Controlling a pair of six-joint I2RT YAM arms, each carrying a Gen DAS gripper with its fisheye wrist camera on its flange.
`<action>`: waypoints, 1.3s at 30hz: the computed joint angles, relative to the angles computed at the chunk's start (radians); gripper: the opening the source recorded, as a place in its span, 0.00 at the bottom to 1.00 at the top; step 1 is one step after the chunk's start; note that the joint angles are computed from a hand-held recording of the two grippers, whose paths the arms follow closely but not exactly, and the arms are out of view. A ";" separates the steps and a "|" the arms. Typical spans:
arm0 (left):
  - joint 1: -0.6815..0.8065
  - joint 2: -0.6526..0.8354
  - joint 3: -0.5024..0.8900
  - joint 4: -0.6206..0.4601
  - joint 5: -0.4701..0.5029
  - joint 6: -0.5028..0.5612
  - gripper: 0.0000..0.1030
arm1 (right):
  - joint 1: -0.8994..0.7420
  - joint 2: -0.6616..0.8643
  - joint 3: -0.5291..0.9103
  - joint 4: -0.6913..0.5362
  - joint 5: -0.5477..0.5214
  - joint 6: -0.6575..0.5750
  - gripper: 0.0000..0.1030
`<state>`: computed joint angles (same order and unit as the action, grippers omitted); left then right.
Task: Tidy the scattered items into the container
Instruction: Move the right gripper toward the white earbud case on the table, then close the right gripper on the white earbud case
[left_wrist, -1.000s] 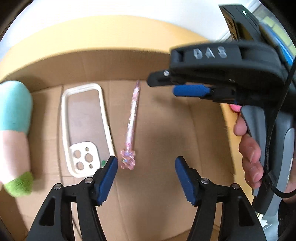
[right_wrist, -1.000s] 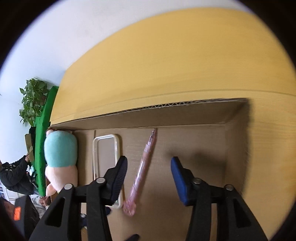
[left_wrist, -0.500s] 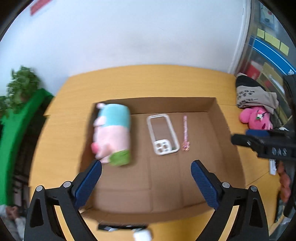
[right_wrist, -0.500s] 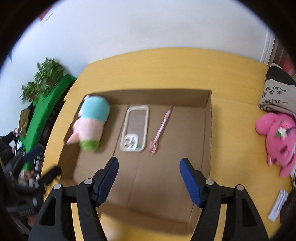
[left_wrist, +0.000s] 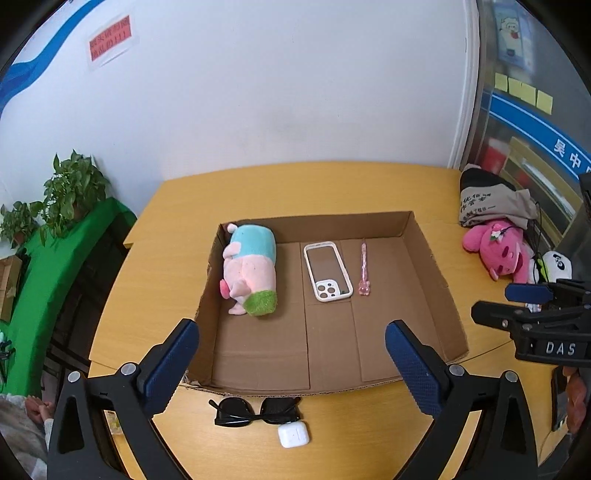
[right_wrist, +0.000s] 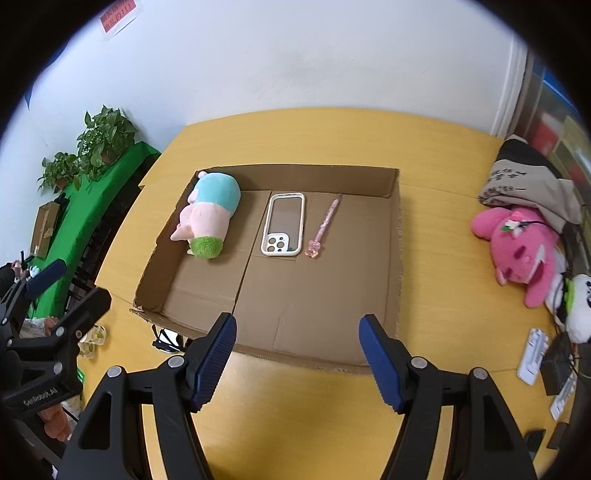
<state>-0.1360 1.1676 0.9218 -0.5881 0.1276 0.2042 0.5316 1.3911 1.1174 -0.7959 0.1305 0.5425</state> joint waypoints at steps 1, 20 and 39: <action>0.007 -0.007 -0.001 -0.005 0.008 0.002 0.99 | 0.013 -0.009 0.001 -0.012 0.015 0.008 0.67; 0.156 -0.022 0.017 -0.065 0.141 0.097 0.99 | 0.159 -0.003 0.053 -0.099 0.126 0.132 0.67; 0.518 0.390 -0.015 -0.055 0.248 0.403 0.99 | 0.341 0.402 -0.143 0.450 -0.159 0.222 0.67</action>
